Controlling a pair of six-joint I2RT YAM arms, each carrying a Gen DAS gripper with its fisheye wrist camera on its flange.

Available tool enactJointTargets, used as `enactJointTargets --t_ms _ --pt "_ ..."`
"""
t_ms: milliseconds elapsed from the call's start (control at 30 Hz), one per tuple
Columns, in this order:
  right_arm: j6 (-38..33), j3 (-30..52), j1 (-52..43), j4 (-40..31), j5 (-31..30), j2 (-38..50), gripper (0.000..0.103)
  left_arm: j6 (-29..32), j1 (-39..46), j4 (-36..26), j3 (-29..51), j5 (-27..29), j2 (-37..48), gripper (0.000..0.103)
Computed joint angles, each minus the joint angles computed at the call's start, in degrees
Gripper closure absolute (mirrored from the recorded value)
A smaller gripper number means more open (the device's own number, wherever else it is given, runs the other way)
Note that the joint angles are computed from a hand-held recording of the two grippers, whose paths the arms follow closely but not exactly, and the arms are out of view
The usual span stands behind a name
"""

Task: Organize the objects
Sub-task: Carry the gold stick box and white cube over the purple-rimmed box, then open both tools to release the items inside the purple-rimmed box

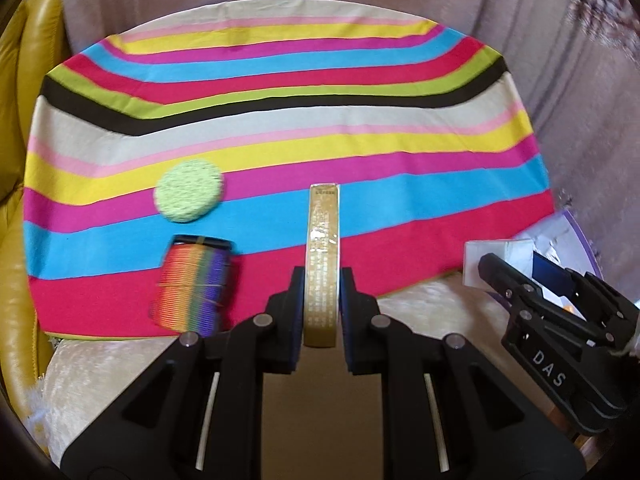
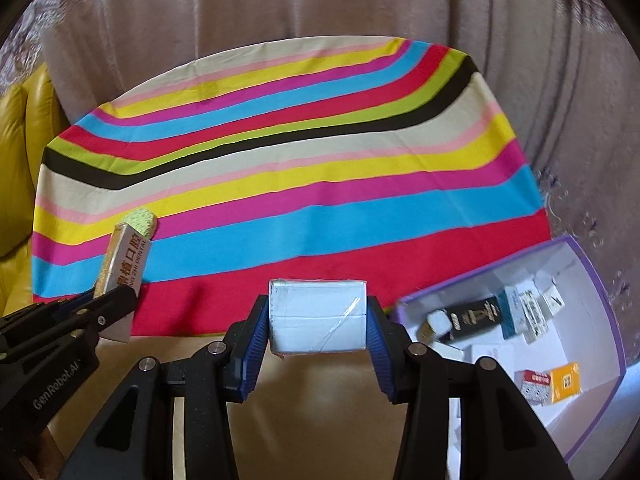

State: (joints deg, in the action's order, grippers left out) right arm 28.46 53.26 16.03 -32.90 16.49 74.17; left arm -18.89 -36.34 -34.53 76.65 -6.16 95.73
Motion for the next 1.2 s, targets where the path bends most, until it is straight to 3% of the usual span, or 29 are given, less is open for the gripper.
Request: enactJointTargets --t_ms 333,633,900,1200 --pt "-1.83 -6.91 -9.45 -4.68 -3.41 -12.30 0.056 -0.57 -8.38 -1.23 5.25 -1.23 4.63 0.084" --pt "-12.64 -11.45 -33.02 -8.46 -11.33 -21.12 0.056 0.40 -15.08 -3.78 15.33 1.32 12.33 0.084" --pt "-24.39 -10.77 -54.31 -6.84 -17.88 -18.74 0.056 2.02 -19.39 -6.45 26.35 3.68 20.78 0.084" --pt "-31.36 -8.94 -65.12 -2.72 -21.73 -10.95 0.056 2.51 -22.97 -11.73 43.63 8.16 32.64 0.084"
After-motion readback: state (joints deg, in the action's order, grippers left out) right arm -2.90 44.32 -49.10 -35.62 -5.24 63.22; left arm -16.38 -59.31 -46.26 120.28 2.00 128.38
